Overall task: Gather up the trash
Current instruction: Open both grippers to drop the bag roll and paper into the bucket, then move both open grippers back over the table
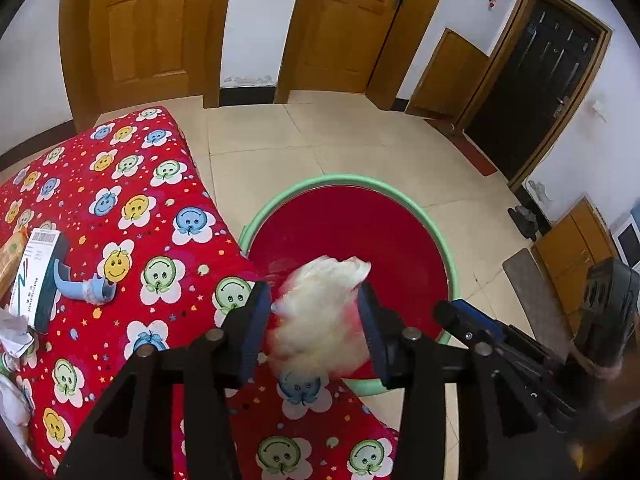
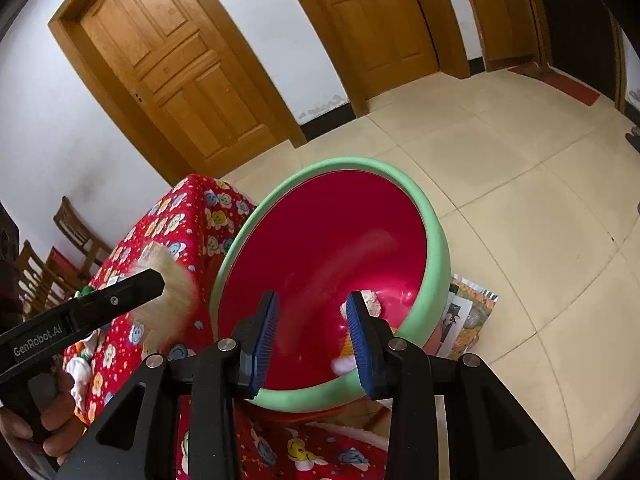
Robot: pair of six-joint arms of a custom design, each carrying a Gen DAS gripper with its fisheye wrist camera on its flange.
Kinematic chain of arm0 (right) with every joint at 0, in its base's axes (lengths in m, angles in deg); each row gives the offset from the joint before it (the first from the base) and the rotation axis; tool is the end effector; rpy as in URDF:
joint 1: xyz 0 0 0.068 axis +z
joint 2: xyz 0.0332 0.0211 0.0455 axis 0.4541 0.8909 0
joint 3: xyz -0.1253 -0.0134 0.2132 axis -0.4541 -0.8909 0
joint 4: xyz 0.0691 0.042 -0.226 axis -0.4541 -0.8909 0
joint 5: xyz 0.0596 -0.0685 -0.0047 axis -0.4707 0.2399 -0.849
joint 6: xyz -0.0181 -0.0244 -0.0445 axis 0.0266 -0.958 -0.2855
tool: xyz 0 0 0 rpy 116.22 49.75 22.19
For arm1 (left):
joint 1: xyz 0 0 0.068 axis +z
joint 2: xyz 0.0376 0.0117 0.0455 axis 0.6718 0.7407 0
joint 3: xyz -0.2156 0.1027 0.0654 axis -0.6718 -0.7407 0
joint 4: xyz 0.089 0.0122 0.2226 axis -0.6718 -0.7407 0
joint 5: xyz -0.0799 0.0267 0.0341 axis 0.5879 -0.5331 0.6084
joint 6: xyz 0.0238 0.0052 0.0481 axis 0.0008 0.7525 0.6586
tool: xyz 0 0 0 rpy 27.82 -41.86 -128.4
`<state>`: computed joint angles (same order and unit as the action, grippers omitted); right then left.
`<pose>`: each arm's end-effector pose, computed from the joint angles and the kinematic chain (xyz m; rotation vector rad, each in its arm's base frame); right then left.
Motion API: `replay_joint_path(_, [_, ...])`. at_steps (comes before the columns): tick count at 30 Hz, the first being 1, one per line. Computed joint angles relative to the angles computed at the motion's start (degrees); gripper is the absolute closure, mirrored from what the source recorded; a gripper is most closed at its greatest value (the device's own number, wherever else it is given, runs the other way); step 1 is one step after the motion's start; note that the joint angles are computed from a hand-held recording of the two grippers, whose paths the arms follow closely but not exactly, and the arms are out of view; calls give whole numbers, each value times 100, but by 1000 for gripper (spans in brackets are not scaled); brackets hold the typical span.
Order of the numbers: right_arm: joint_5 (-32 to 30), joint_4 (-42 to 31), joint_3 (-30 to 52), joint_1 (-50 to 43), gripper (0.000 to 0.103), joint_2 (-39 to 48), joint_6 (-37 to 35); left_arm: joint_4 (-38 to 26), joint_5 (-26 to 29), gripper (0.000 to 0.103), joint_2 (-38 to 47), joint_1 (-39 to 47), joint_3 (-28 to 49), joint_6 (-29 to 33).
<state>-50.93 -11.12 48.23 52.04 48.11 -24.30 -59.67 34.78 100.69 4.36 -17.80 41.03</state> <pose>0.2113 0.0942 0.0341 0.3747 2.3269 0.4461 0.2873 -0.2238 0.0844 0.3420 2.4926 -0.4682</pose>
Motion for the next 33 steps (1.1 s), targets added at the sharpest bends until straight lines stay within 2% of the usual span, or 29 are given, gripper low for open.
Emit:
replay_joint_path(8, [117, -103, -151, 156, 67, -347, 93, 52, -59, 58, -459, 96, -417, -149])
replay_joint_path(18, [423, -600, -185, 745, 67, -933, 271, 322, -133, 58, -1503, 439, -1568, -399])
replay_joint_path(22, [560, -802, -132, 1041, 57, -1111, 379, 442, -234, 58, -1962, 651, -2083, -392])
replay_joint_path(26, [659, -1016, -2, 1331, 55, -1162, 477, 489, -350, 58, -2430, 965, -2611, -349])
replay_joint_path(29, [723, -1147, 120, 1540, 50, -1139, 539, 462, -427, 58, -2718, 1253, -2953, -274])
replay_joint_path(33, [879, -1390, 305, 1844, 49, -1163, 577, 464, -431, 58, -3027, 1744, -3359, -127])
